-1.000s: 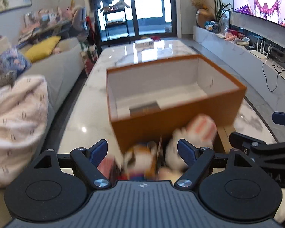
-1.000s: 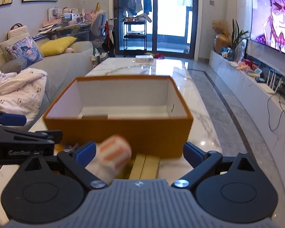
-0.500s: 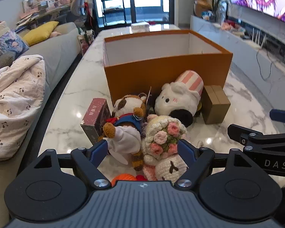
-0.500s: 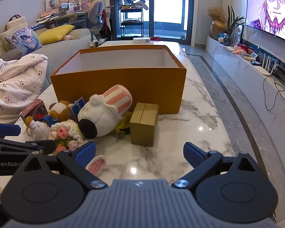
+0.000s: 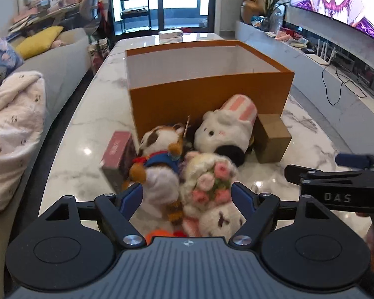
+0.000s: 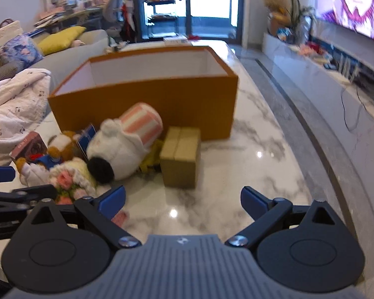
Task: Organize objects
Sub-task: 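Withdraw both grippers from the orange box back toward the toys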
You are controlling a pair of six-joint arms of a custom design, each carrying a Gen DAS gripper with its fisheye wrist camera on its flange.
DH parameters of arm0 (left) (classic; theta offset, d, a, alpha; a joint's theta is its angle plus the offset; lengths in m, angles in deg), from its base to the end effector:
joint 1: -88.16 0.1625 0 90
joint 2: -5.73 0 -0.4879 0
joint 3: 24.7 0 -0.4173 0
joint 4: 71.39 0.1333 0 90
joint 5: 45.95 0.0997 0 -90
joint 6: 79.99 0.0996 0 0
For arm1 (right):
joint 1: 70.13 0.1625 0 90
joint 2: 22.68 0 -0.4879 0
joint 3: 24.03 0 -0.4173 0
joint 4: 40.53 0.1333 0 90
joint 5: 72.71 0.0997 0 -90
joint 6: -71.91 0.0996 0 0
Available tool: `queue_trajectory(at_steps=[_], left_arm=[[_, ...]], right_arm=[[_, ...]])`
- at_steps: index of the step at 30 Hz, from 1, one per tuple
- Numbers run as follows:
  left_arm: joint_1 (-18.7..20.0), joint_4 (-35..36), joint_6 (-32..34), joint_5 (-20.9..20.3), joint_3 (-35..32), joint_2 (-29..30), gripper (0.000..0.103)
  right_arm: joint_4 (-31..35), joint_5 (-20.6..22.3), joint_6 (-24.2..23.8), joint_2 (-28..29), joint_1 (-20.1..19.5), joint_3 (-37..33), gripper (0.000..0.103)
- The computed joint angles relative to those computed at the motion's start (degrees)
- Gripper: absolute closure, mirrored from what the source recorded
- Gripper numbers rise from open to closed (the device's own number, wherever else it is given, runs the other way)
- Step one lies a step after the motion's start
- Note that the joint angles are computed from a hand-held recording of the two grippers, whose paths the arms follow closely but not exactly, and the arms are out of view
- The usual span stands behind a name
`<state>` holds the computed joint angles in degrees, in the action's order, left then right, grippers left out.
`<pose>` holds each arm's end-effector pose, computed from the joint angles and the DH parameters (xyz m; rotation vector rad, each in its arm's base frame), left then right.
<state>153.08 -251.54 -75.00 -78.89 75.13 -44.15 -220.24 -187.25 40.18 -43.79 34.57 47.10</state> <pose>-0.0977 -0.7205 0.2391 0.1411 2.1344 -0.9549 0.3066 -0.8065 0.0124 0.8072 -2.3812 0.8140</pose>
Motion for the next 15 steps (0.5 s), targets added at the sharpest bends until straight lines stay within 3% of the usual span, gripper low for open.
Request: queue_trajectory(at_steps=[3, 6, 12, 15], left_arm=[[0.08, -3.3, 1.22, -0.12, 2.26, -0.53, 0.011], [-0.08, -7.36, 3.35, 0.97, 4.56, -0.66, 0.011], [1.03, -1.7, -1.08, -0.34, 4.71, -2.62, 0.011], [2.07, -2.58, -1.21, -1.15, 5.25, -3.08, 0.011]], right_arm=[[-1.98, 0.35, 3.52, -0.94, 0.33, 2.64, 0.004], [-5.57, 1.53, 3.18, -1.67, 1.08, 5.28, 0.004], [-7.37, 3.2, -0.71, -1.34, 1.66, 6.7, 0.004], [-6.13, 3.13, -1.04, -0.76, 1.51, 5.89, 0.004]])
